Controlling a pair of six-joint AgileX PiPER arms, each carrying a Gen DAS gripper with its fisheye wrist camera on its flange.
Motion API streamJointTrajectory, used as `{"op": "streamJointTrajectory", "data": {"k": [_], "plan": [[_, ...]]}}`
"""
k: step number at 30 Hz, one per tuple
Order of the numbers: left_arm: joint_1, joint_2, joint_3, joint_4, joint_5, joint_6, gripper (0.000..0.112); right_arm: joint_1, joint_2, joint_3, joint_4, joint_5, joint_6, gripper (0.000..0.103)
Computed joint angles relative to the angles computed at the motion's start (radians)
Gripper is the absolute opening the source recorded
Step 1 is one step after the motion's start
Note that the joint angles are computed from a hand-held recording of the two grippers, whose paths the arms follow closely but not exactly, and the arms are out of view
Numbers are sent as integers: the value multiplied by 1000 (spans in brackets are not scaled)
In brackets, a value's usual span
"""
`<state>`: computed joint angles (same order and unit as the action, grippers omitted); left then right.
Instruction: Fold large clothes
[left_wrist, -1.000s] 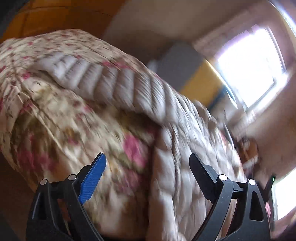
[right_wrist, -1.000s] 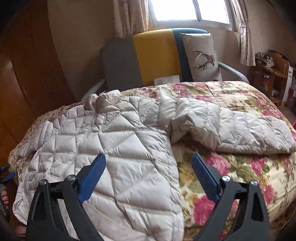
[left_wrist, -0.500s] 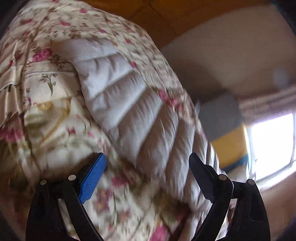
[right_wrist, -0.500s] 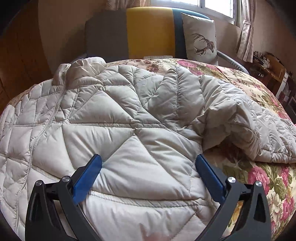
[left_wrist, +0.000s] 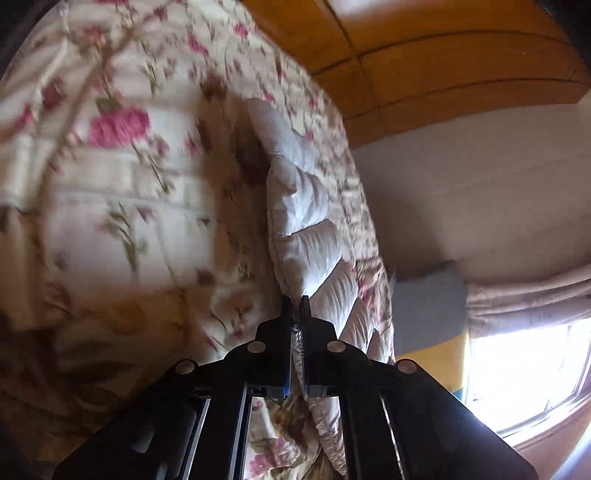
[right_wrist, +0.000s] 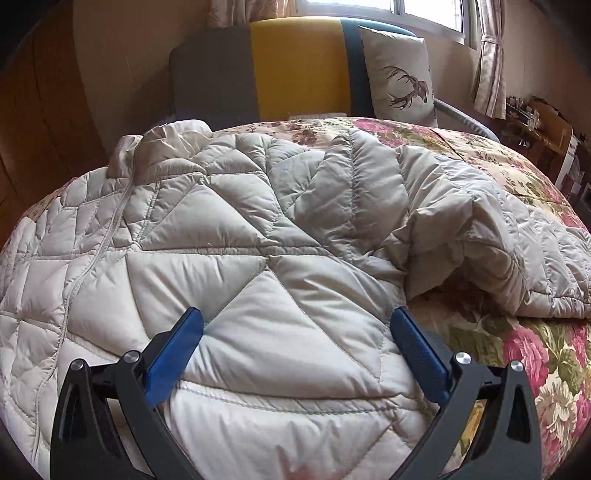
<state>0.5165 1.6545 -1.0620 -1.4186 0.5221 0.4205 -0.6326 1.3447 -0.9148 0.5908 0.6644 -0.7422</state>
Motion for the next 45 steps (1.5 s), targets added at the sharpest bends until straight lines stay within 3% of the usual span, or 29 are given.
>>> {"op": "streamJointTrajectory", "data": {"k": [5,7,8,10,12,13,15,17,18,19,21,22,25,28,32,37,43,45], "plan": [[13,-53,78,-82,10,117,2,-1,2,0,5,-1,-4,101],[-2,-54,72,-32,6,118,5,-4,-1,1,6,1,-6,101],[-8,-58,73,-9,-4,113,11,-4,-1,1,7,1,-6,101],[-3,-48,75,-85,34,203,49,-4,0,-1,9,3,-6,101],[-14,-50,70,-156,43,267,70,-3,2,-2,10,2,-5,101],[-31,-46,51,-135,20,240,78,-3,2,-2,9,2,-5,101],[-66,-20,-17,1,-27,91,80,-4,2,-2,10,2,-6,101],[-82,21,-71,79,-58,-19,78,-4,2,-2,11,3,-7,101],[-81,34,-83,113,-69,-59,62,-4,2,-2,10,1,-6,101],[-72,51,-101,187,-68,-134,35,-4,1,-1,10,1,-7,101],[-49,99,-138,256,-20,-232,5,-5,2,-1,11,2,-8,101],[-29,106,-136,231,1,-236,4,-6,2,-1,13,3,-10,101],[-10,50,-103,163,-35,-168,3,-4,3,-2,14,1,-10,101],[-19,-24,-112,184,-40,-265,3,-5,3,-1,15,1,-12,101],[-168,-135,-227,559,-138,-519,3,-8,2,1,22,2,-18,101],[-459,-191,-344,1059,-201,-633,3,-17,6,-4,45,9,-35,101],[-843,-81,-495,1659,-97,-913,3,-27,7,0,71,14,-58,101],[-942,-15,-545,1745,-28,-947,3,-31,9,0,81,17,-67,101]]}}
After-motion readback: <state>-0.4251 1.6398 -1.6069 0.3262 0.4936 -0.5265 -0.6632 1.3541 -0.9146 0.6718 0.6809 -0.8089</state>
